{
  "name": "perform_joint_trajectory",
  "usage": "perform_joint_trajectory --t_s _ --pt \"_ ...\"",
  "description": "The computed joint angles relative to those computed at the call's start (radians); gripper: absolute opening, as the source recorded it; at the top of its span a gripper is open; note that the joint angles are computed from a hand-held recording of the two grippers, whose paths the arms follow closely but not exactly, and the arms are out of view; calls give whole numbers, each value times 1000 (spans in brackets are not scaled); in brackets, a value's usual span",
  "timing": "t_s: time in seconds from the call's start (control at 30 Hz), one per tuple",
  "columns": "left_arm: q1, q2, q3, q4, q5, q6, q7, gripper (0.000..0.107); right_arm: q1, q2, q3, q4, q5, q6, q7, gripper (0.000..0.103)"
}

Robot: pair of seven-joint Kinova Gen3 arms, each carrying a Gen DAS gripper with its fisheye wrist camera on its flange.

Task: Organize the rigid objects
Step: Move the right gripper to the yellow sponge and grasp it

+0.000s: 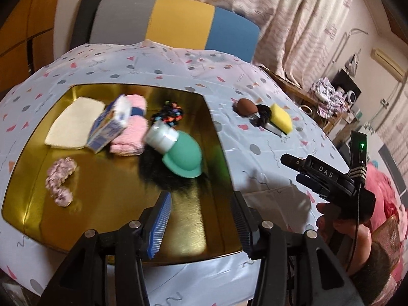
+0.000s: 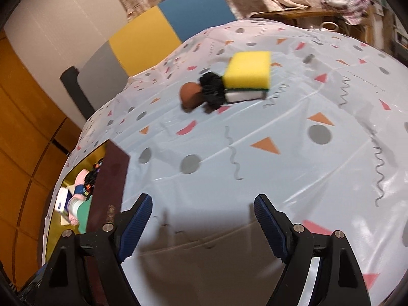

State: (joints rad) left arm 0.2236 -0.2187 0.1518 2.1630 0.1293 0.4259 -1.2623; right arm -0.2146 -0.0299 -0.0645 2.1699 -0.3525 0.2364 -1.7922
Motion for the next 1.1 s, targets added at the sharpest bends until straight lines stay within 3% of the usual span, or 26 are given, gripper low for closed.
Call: perform_joint_trajectory --t_s 0.23,0.4,0.53,0.7,0.9,1.1 --pt "9 49 49 -58 -53 24 48 49 32 0 60 8 -144 19 155 83" --pt "33 56 48 -64 -62 18 45 49 81 33 60 -42 -127 65 177 84" --pt "35 63 56 -73 -80 23 62 49 111 83 59 -131 -7 80 80 85" --pt "35 59 53 -70 -94 20 81 49 170 176 58 -284 13 135 13 86" --pt "25 65 48 -76 -105 37 99 49 126 310 102 -483 170 192 -192 90" --pt "15 75 46 -86 -123 55 122 49 98 452 96 -675 288 332 -247 89"
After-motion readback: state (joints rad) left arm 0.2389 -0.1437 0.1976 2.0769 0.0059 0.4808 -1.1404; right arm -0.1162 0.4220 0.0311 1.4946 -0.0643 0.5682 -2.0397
